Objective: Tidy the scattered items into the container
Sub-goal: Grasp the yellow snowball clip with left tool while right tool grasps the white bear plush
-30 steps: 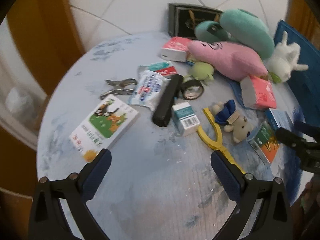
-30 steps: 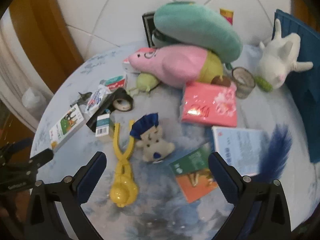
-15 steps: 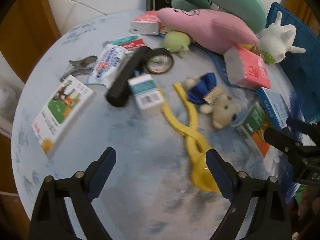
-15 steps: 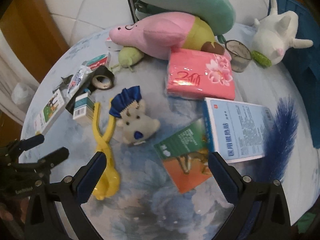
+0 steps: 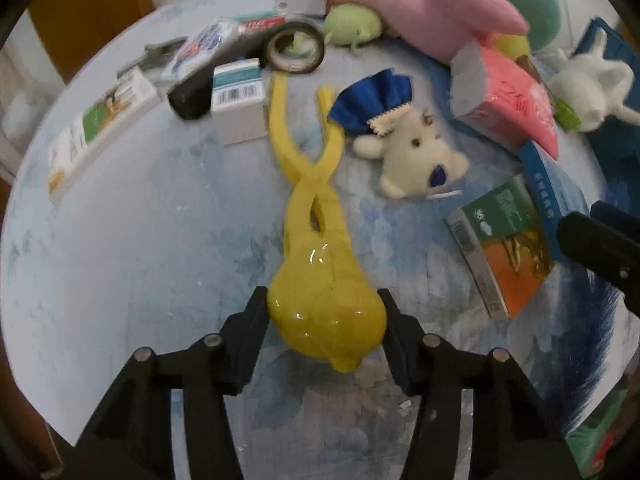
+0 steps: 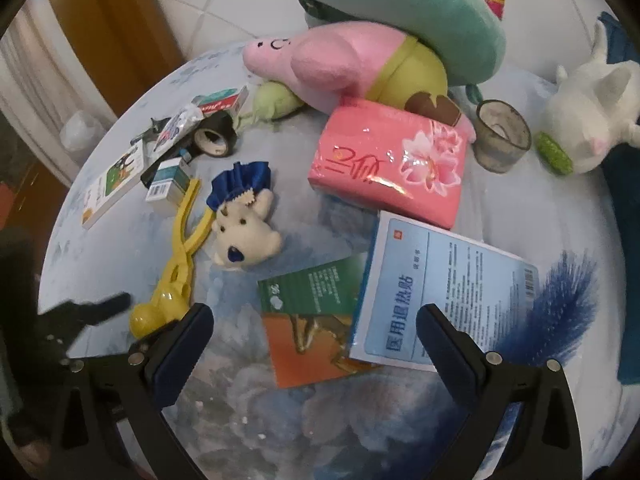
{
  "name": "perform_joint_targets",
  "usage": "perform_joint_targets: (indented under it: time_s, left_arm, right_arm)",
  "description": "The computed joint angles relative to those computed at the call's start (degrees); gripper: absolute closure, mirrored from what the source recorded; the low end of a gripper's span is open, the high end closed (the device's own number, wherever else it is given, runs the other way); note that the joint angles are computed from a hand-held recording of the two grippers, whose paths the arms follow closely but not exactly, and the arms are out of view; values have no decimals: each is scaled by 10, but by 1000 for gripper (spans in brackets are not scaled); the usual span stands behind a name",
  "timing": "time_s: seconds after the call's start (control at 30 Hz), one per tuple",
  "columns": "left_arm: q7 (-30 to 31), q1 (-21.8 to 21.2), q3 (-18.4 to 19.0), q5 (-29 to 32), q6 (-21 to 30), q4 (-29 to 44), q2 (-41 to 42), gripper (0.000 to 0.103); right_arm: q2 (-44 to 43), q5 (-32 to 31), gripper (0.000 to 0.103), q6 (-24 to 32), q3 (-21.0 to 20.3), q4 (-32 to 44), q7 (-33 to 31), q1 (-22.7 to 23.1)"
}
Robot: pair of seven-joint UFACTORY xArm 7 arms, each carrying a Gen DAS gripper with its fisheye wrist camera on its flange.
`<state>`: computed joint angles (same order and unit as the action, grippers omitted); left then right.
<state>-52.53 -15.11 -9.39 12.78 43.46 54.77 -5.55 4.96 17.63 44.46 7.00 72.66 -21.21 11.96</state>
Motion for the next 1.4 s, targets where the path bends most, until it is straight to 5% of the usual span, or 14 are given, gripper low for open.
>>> perform_joint_targets:
  time_s: [0.07,0.23,0.63,1.03,1.13,1.4]
  left_arm:
    - [-31,27,-20,37,31,3,-4,52]
    - [-20,30,15,52,35,-9,-14,54]
    - [60,52,33,40,-14,14,21,54]
    - [74,56,40,40,-37,16,42,50]
    - [80,53,39,33,-34,17,41,50]
    - [65,50,27,54,-31,14,0,51]
  right_arm:
    - [6,14,5,0,3,3,-15,0]
    - [44,30,29,-1,16,39,-27,11]
    - [162,-46,29,-21,26,140,64,55]
    - [176,-111,29,-46,22,124,111,70]
    - [169,-148,52,-52,19,113,105,81]
    - [120,-89,53,-45,33,73,87,55]
